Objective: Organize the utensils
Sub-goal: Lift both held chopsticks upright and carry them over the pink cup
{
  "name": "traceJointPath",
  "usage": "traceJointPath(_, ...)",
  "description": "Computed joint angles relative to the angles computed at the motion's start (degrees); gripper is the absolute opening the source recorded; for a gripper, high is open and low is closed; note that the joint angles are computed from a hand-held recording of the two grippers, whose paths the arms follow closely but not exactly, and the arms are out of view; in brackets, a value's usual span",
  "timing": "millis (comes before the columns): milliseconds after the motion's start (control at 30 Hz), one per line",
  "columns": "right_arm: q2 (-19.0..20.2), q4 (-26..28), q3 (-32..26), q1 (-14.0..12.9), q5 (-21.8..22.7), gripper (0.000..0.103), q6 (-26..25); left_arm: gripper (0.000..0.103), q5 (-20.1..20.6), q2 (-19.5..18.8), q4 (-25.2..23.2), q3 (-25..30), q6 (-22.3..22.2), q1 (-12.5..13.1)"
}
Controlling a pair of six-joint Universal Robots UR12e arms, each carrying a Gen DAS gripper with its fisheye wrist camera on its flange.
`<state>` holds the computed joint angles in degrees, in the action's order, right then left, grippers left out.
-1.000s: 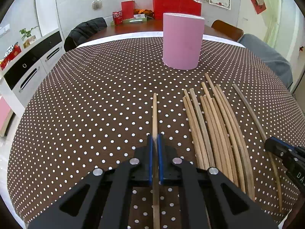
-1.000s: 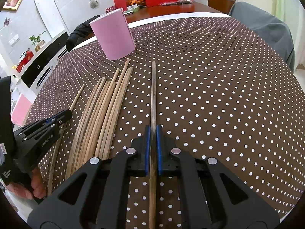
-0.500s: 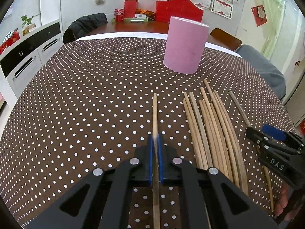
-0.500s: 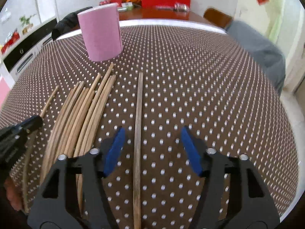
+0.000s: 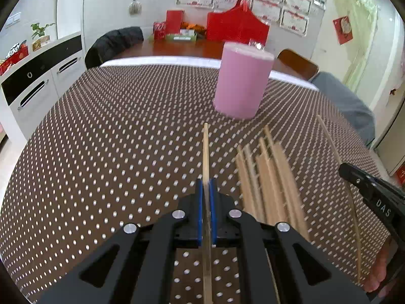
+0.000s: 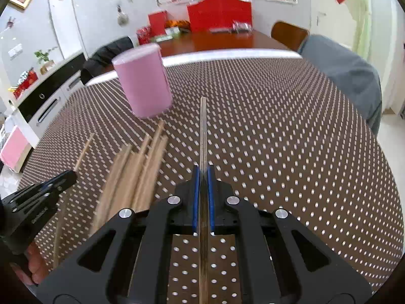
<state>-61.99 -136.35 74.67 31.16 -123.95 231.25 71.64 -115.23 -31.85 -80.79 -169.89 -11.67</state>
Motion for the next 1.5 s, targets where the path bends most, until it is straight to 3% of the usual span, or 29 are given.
traceJointPath(467, 0.85, -11.33, -3.04, 1.23, -8.53, 0.006, -8.18, 0.006, -4.49, -0.14, 9.17, 2.1, -4.61, 0.01)
traceJointPath(667, 2.32, -18.22, -5.99, 1.2, -11.48, 0.006, -14.64, 0.006, -5.91, -0.76, 14.22, 4.63, -7.6, 0.19)
traceJointPath(800, 3.97, -25.24, -8.69, 0.92, -11.93, 0.006, -21.43, 0.006, -5.51, -1.79, 20.21, 6.86, -11.38, -0.02)
traceJointPath(967, 6.08, -33.76, -11.74, 0.29, -11.66, 0.006, -27.6, 0.006, -2.32, -4.14, 25.52, 10.98, -14.48, -1.06)
traceJointPath(1033, 6.81, -37.51, -12.8, -0.52, -8.76, 0.006, -30.94, 0.006, -1.17, -5.29, 27.88, 12.74, -15.8, -1.52)
traceJointPath(1133, 7.74, -40.65, -14.2, -1.67, -5.82, 0.006, -32.1, 0.006, 0.88, -7.38, 31.14, 15.78, -17.97, -2.25)
traceJointPath(1267, 9.29, -43.81, -16.0, -3.25, -3.25, 0.006, -33.24, 0.006, -1.98, -11.0, 33.56, 21.12, -21.99, -2.35)
traceJointPath(1500, 13.08, -49.52, -19.84, -5.71, -0.27, 0.006, -36.0, 0.006, -3.03, -17.97, 38.79, 30.7, -25.05, -3.28)
